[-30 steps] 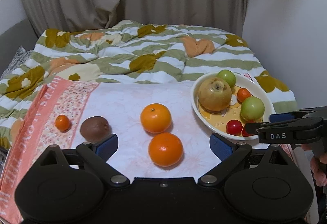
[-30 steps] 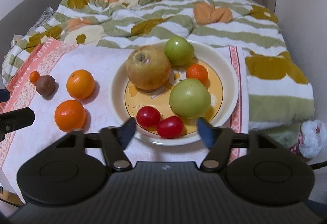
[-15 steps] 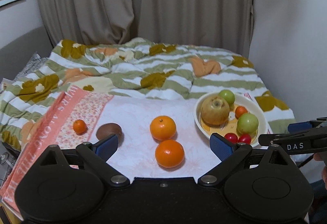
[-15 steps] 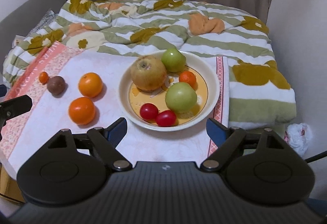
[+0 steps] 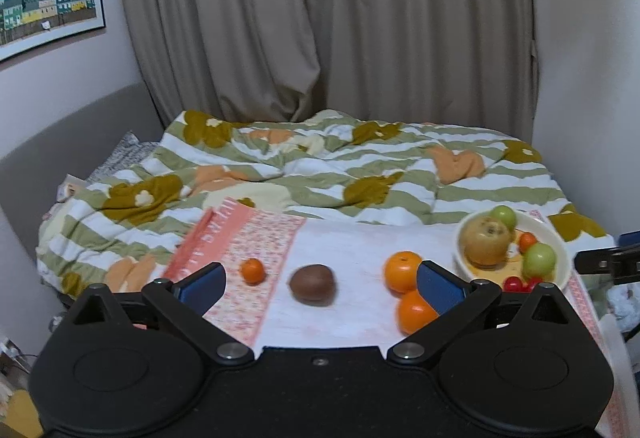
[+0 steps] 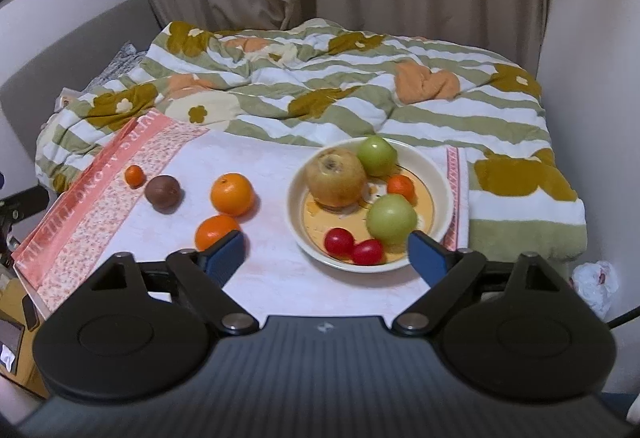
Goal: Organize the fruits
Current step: 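Move the left tool toward the brown kiwi and the right tool toward an orange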
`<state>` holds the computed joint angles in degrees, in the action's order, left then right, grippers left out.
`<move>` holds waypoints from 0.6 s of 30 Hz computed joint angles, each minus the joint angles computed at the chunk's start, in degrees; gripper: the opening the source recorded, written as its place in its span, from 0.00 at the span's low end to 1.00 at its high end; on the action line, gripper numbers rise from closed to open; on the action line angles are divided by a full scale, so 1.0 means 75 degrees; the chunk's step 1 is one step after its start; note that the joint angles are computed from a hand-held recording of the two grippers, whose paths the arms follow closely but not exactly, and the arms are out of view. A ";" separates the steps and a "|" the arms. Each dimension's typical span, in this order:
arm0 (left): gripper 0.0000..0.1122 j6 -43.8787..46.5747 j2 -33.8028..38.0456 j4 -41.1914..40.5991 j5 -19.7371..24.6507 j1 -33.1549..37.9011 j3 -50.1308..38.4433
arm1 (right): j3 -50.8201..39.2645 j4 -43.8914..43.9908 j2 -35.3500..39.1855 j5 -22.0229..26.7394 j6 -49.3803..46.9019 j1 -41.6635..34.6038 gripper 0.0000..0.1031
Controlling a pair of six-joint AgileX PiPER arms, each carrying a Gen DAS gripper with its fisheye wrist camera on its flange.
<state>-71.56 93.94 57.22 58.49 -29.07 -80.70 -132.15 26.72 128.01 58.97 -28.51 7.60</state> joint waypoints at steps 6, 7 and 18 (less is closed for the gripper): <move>0.92 0.0707 -0.0602 -0.0317 -0.0967 0.0942 0.0732 | 0.0682 -0.0655 -0.0431 -0.0538 0.0568 0.0591 1.00; 0.92 0.0919 -0.0611 -0.0476 -0.1161 0.1118 0.0749 | 0.0734 -0.0771 -0.0452 -0.0601 0.0719 0.0691 1.00; 0.92 0.5649 -0.0408 -0.3840 -0.3470 0.3485 0.0863 | 0.1113 -0.3269 -0.0465 -0.1215 0.3846 0.2218 1.00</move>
<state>-29.19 90.87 28.42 32.47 -2.93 -74.23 -123.80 2.20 124.52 49.86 0.34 24.23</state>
